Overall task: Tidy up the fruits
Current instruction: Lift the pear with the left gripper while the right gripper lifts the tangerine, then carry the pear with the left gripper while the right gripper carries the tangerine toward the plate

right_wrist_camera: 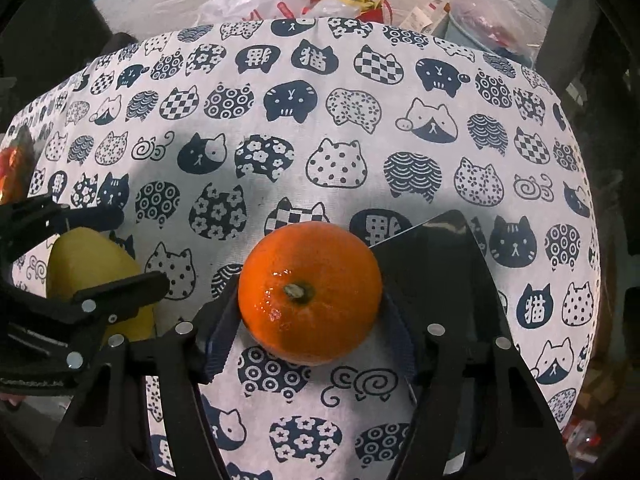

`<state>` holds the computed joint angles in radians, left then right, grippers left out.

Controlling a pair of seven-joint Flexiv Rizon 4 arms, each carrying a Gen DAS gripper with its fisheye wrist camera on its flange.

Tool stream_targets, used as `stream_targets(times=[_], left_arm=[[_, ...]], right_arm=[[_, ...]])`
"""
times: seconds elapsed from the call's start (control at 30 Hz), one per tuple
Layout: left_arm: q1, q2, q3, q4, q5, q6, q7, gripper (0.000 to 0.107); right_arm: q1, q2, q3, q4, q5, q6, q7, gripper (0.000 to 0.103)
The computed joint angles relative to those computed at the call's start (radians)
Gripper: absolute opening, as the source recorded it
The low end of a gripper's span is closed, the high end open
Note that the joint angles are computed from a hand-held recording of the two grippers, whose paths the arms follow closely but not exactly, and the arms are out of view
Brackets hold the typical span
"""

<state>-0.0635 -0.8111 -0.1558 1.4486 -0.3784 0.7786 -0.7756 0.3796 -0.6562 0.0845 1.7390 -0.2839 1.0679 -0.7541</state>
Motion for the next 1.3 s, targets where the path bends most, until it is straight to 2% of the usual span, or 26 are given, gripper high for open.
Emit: stream_targets(times=[0.13,0.33,1.17,1.23,1.3], left_arm=[[0.011,0.010,-0.010,0.012,-0.017,-0.031,0.005,0.081],[0.004,0.019,0.000,0.024,-0.017,-0.040,-0.007,0.085],[0.011,0.066,0.027,0.090,0.010,-0.065,-0.031,0.087],[0.006,0.075,0.028,0.113,0.019,-0.025,-0.016,0.083],[0.008,0.079,0.023,0.123,0.027,-0.005,0.010,0.083]], right_arm=[[0.014,0.018,-0.015,0.024,-0.012,0.010,0.027,0.065],[0.014,0.056,-0.032,0.076,-0.029,0.051,0.075,0.065],[0.012,0.097,-0.023,0.115,-0.056,0.094,0.114,0.065],[0.014,0.100,-0.023,0.117,-0.058,0.094,0.117,0.065],[0.013,0.101,-0.024,0.120,-0.060,0.097,0.117,0.065]])
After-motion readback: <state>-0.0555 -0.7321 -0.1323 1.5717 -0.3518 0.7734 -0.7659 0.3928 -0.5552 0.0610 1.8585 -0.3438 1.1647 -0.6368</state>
